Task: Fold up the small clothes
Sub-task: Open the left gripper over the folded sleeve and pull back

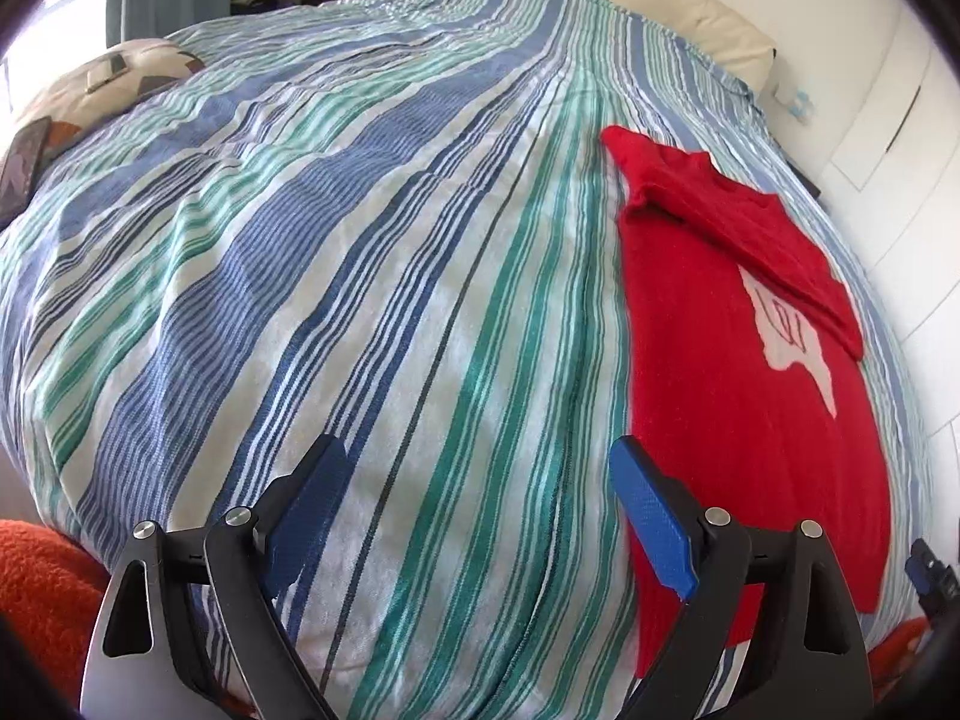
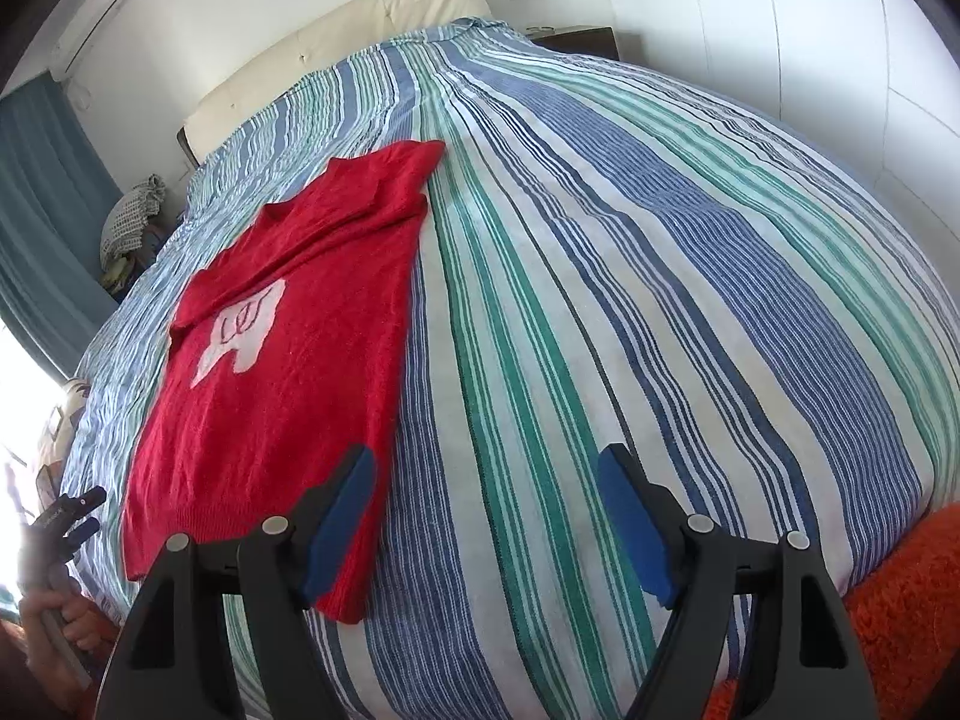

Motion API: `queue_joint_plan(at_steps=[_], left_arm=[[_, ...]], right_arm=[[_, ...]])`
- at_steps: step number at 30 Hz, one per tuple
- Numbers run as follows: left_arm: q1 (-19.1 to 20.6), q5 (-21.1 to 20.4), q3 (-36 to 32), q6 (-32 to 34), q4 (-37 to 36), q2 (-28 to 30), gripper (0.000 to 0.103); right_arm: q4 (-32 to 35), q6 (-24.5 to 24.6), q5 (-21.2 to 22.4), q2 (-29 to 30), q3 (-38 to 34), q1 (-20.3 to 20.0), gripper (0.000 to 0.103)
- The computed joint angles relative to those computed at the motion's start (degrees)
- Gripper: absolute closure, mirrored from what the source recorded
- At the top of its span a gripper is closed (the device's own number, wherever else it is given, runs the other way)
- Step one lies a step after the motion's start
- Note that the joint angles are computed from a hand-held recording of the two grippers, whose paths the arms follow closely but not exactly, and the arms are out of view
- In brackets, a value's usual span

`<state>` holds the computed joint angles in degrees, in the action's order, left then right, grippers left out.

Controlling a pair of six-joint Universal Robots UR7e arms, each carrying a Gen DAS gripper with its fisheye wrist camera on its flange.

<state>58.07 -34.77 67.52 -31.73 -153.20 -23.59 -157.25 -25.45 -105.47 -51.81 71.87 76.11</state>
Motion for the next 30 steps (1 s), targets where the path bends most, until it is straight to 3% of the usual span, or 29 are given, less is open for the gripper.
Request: queue_joint_plan(at_steps=[6,23,30], left_arm=[[0.4,-0.1,1.0,-3.3,0.6,-0.7,0.012],[0.2,1.5,0.7,-4.7,2.9,-0.4,0.012],[-1.0,3.0,0.7,0.6,-1.1,0.2,0.012]], right_arm=[[0.5,0.6,-0.3,0.0,-0.3,-0.4,0.027],[0.8,2.6,1.0,-0.8,-0.2,-1.1,0.027],[0.2,2.0,0.9,-0.8,0.2,-0.9,0.027]])
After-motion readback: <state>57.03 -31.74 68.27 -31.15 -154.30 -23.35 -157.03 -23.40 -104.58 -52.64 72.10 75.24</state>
